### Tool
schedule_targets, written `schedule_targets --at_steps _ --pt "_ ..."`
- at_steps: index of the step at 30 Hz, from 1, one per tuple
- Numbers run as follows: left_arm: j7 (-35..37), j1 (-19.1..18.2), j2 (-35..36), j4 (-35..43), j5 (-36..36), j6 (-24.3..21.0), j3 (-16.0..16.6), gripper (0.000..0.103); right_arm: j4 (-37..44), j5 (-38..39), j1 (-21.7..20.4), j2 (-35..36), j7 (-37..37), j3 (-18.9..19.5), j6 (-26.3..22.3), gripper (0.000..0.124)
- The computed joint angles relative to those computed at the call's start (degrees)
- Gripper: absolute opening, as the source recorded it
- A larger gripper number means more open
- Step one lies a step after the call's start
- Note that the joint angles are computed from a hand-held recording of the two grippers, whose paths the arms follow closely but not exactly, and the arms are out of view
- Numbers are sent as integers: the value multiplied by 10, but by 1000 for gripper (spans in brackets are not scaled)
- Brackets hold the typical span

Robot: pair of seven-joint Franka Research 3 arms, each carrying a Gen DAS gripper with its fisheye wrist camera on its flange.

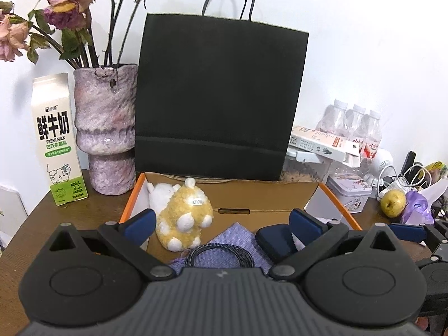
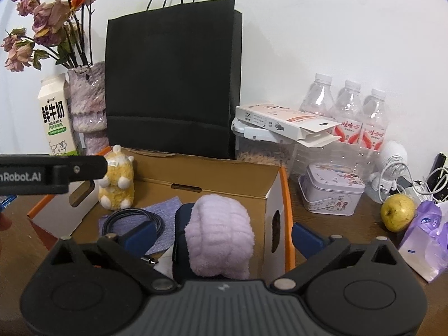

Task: Organize objects
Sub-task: 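Release the cable and towel into the red box with both tools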

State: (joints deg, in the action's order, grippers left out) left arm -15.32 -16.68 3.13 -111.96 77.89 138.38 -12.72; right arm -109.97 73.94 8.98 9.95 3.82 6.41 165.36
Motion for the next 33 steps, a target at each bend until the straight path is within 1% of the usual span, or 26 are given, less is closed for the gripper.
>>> schedule_targets --at_steps 10,21,33 --pt "-24 2 -47 -41 7 -10 -17 103 -51 23 7 -48 -14 -14 -5 103" --pt "-10 -3 -85 -84 -33 -32 -44 103 -121 70 22 -114 -36 -41 -21 103" --pt "-13 -16 -121 -120 -70 -61 -69 103 -210 120 38 -192 -91 -67 -27 103"
